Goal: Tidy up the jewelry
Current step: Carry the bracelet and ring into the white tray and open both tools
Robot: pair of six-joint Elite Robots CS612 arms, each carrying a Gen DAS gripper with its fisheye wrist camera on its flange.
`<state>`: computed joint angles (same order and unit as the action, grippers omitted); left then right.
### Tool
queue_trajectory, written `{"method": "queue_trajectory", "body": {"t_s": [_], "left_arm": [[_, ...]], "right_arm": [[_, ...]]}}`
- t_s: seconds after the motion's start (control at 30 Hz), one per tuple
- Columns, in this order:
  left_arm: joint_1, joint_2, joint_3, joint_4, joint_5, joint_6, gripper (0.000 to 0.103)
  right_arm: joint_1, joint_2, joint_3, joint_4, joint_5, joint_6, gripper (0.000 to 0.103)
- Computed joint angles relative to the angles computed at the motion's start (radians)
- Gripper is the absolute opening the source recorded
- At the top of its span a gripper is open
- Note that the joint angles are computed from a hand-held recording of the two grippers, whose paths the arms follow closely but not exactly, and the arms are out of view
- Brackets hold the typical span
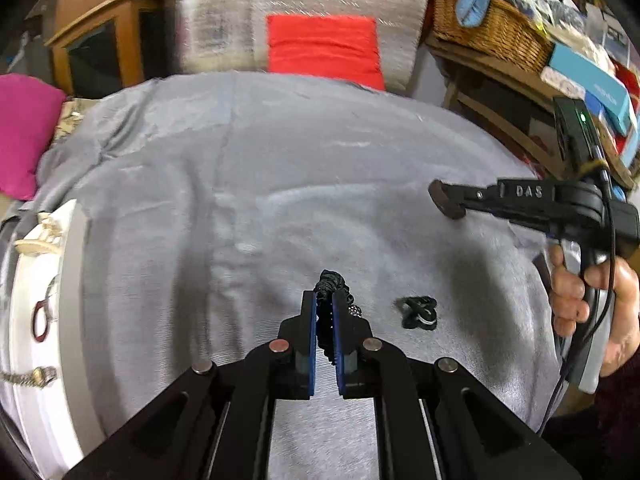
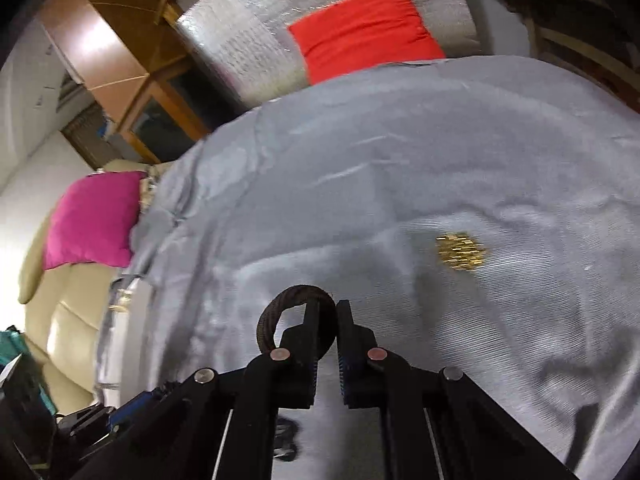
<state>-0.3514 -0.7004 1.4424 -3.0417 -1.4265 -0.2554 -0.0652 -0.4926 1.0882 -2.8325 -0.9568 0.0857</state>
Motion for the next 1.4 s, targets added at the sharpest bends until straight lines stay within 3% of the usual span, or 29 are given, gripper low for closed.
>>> {"method": "queue_trajectory", "body": {"t_s": [0.37,0.63,0.9,1.03,1.4], "left_arm": [[0.038,-0.112,0.207,-0.207,0.211,-0.162,0.008],[0.101,-0.166,0.318,-0.236,0.253,-0.26,0.008],[0.161,-0.161,0.336,-0.148,0.171,-0.36,0.008],[0.172,-0.157,0.329,-0.1,0.129,-0.38,0.008],[0.191,-0.144,0.301,0.021,0.087,-0.449,0.008]], "right_arm": [[0.062,-0.041,0.085,-0.115,0.154,-0.055,0.009],[0.154,-0.076,0.115,-0.057,0.161,-0.211,0.009],[0.254,-0.077,0.074,0.038,0.093,-0.347,0.009],[0.296,-0.053,0.031,0.075,0.042,-0.381,0.009],[0.356,0.008,-0.08,0.188,-0.108,-0.468,0.009]]}}
